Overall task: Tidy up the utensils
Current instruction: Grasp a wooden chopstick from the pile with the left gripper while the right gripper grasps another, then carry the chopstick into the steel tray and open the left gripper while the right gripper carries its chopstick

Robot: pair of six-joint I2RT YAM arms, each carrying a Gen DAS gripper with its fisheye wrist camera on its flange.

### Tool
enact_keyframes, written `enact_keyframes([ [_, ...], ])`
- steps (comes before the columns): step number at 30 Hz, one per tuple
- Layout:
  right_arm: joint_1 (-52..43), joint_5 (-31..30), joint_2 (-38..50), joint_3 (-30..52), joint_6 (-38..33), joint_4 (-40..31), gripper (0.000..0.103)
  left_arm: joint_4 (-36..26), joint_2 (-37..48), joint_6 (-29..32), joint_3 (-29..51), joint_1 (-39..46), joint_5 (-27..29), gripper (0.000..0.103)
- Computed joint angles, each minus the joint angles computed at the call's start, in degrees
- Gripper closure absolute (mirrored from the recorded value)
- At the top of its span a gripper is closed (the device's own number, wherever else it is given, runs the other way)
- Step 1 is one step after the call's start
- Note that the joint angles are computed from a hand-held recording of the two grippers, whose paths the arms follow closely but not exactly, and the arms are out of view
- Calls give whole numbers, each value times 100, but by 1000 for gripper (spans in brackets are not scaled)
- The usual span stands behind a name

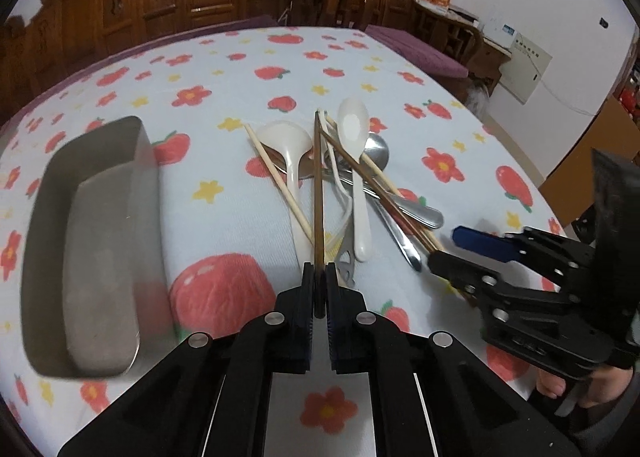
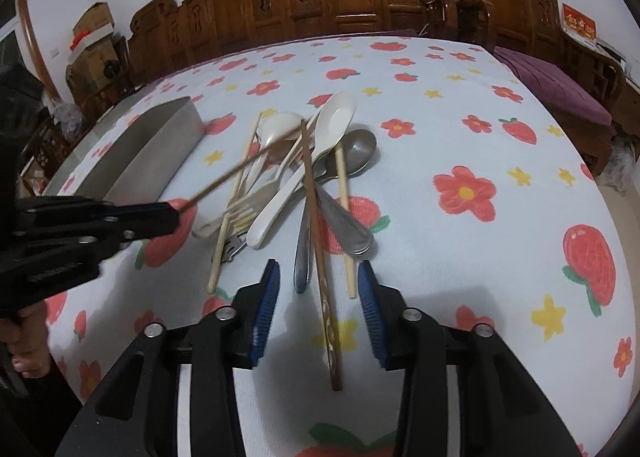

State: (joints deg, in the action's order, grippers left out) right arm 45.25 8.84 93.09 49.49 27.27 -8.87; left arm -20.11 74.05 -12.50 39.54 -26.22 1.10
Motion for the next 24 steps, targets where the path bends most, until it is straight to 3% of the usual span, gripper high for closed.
enact_keyframes([
  [16,100,213,245,162,-54,-397,80,-860,-1592,-239,-326,-475,-671,99],
  [24,357,722,355,310,-207,-653,85,-1160,-1988,-227,-340,-316,-702,99],
])
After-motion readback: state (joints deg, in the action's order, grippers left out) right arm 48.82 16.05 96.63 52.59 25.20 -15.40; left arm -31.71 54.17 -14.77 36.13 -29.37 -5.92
